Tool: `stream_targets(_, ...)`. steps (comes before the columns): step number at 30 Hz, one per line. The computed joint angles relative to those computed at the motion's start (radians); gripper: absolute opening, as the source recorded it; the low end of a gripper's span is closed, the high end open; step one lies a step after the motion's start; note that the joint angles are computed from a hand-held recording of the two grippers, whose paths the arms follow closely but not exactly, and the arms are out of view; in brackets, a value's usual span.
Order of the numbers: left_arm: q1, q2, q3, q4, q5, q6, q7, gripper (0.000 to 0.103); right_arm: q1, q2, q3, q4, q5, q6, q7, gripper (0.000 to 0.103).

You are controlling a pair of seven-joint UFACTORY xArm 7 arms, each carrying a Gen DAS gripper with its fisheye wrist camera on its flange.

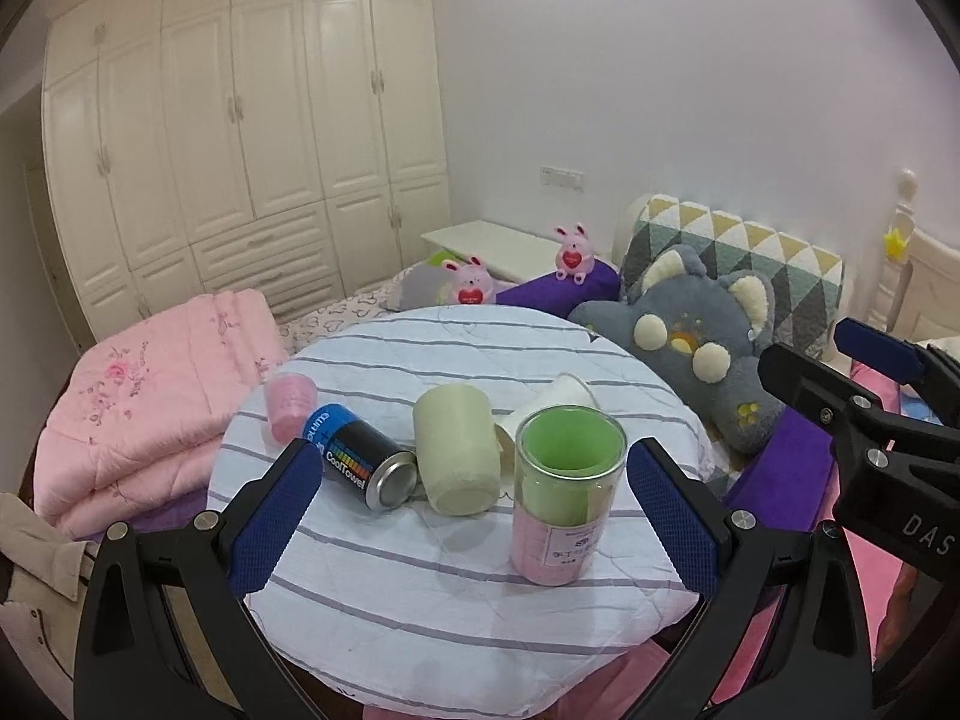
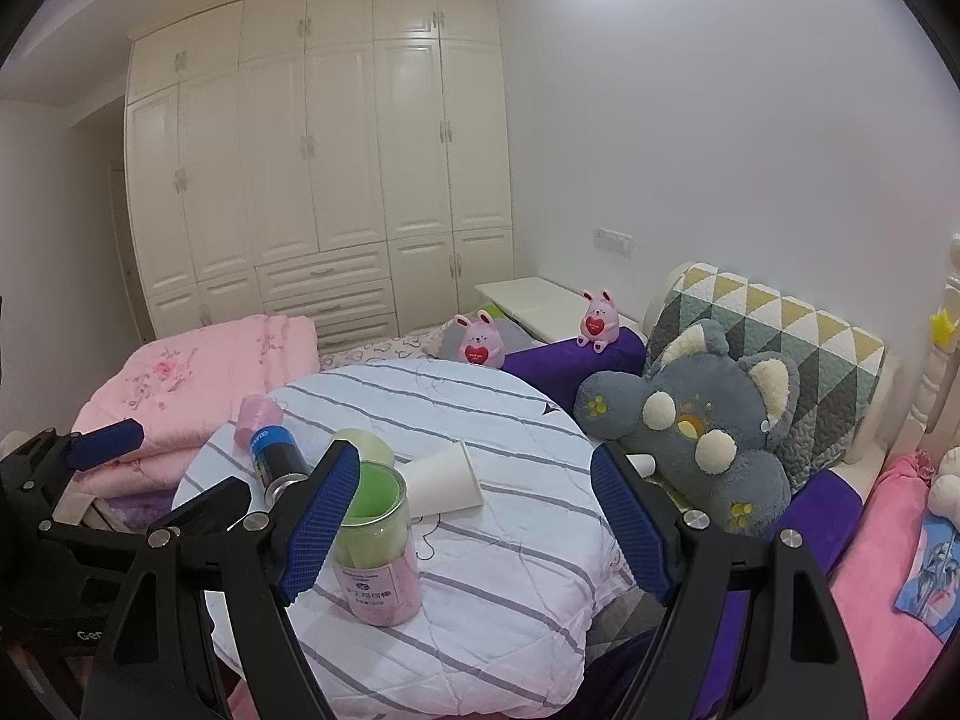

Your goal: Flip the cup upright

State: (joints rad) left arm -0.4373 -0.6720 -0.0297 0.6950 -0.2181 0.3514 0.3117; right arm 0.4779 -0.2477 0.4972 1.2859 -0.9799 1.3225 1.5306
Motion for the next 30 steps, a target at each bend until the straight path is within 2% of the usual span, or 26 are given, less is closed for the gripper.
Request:
stream_targets(24, -0.014, 0.062, 0.021, 0.039, -0.019, -0.045, 0.012, 0.103, 0.006, 0.032, -0.022, 0.031, -0.019, 0.011, -0.01, 0.081)
stream_targets(30, -0.028, 0.078, 0.031, 0.051, -0.037, -0.038, 0.03, 0.103, 0.019, 0.057, -0.023, 0.063, -0.029, 0.062, -0.01, 0.081)
